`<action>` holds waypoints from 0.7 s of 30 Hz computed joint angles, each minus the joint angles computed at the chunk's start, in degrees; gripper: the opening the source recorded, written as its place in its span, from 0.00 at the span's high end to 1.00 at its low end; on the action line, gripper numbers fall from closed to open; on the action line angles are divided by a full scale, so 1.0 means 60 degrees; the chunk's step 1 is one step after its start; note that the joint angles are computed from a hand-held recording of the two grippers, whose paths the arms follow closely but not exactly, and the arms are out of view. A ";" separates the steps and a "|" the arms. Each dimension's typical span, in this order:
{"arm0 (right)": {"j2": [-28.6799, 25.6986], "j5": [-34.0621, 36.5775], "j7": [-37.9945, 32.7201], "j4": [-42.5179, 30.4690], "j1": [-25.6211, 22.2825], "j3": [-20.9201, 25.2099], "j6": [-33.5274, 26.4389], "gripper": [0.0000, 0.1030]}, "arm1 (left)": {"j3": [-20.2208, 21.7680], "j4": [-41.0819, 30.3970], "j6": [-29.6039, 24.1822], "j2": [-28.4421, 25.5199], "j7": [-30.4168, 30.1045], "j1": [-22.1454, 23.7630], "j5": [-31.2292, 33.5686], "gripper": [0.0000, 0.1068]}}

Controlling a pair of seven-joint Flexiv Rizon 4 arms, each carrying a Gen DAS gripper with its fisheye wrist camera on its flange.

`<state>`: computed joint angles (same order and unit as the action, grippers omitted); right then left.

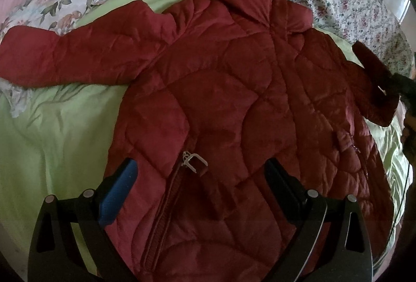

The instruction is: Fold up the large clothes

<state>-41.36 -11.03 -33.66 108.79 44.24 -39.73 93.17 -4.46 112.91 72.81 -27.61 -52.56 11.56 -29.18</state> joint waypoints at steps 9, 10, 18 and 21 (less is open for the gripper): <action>0.0224 0.0327 -0.1428 -0.0303 -0.0358 0.2099 0.1737 0.85 | -0.0272 0.0199 -0.0106 0.0107 0.0309 0.0332 -0.0577 0.08; 0.0182 0.0254 -0.1630 -0.0467 -0.0519 0.2467 0.1711 0.85 | -0.0299 0.0189 -0.0154 0.0109 0.0370 0.0367 -0.0668 0.08; -0.0564 -0.0405 -0.2836 -0.1955 -0.1921 0.5287 0.0756 0.85 | -0.0424 0.0109 -0.0577 0.0074 0.0896 0.0550 -0.1498 0.08; -0.0885 -0.0594 -0.3110 -0.2335 -0.2288 0.5986 0.0689 0.85 | -0.0454 -0.0094 -0.0957 -0.0058 0.1034 0.0628 -0.1795 0.08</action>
<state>-46.68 -14.59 -52.32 94.78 30.51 -3.81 97.31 -7.18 112.35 67.07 -27.96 -46.35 15.33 -39.95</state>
